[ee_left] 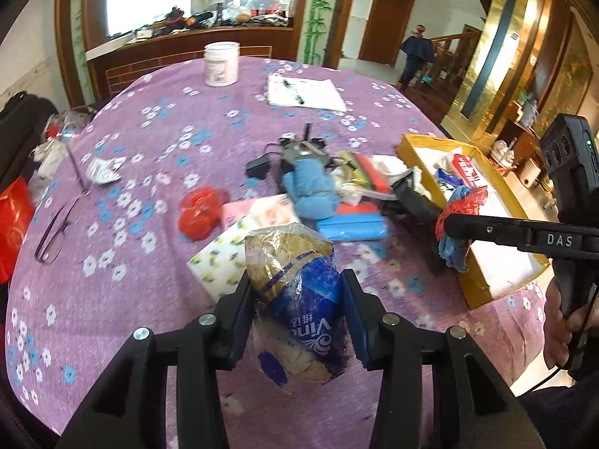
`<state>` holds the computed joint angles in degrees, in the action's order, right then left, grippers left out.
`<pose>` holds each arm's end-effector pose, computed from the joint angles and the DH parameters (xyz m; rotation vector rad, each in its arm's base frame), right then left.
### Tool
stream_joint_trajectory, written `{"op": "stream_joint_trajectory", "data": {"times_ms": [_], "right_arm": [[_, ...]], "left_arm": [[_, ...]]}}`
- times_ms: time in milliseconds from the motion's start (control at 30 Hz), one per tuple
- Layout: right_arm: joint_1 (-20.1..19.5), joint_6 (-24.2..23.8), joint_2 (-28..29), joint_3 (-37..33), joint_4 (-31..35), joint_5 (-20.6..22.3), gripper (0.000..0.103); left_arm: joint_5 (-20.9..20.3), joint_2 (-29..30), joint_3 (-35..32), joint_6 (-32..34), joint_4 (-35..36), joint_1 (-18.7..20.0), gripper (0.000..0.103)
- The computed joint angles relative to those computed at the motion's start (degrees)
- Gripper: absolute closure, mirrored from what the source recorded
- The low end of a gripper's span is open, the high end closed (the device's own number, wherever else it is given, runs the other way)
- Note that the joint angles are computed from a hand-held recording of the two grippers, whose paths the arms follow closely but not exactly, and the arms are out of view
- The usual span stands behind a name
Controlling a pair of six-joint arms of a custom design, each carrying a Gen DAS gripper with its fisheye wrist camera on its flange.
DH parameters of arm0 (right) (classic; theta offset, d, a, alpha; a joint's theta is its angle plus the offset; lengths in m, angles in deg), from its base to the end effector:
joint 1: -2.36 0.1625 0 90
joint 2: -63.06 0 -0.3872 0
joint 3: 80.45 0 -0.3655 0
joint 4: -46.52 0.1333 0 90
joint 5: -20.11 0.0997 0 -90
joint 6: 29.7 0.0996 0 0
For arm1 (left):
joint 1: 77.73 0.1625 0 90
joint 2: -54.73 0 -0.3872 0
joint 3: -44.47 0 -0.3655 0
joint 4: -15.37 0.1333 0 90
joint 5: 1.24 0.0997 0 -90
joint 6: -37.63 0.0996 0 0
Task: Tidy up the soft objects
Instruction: 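Carry both items to the white tray and release them inside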
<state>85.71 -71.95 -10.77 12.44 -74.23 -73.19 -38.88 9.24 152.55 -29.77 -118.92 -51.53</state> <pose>0.0606 -0.5820 0.3379 0.9072 -2.8545 0.2434 -0.3686 -0.4179 0.0251 0.1117 2.3450 -0.8921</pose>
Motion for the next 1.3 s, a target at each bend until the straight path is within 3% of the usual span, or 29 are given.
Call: {"op": "stream_joint_trajectory", "data": {"times_ms": [700, 1000, 1300], "right_arm": [[-5.5, 3.3, -2.9, -3.5, -2.3, 1.7, 0.061], [-8.7, 5.8, -4.1, -4.9, -4.2, 1.2, 0.061], [-10.7, 8.1, -3.2, -6.7, -4.3, -4.4, 0.061]], "left_arm": [[-3.5, 12.0, -15.0, 20.0, -8.7, 1.9, 0.06], [-8.7, 19.1, -26.0, 27.8, -9.9, 3.7, 0.06], [-17.5, 29.6, -41.0, 33.4, -5.9, 6.0, 0.06]]}}
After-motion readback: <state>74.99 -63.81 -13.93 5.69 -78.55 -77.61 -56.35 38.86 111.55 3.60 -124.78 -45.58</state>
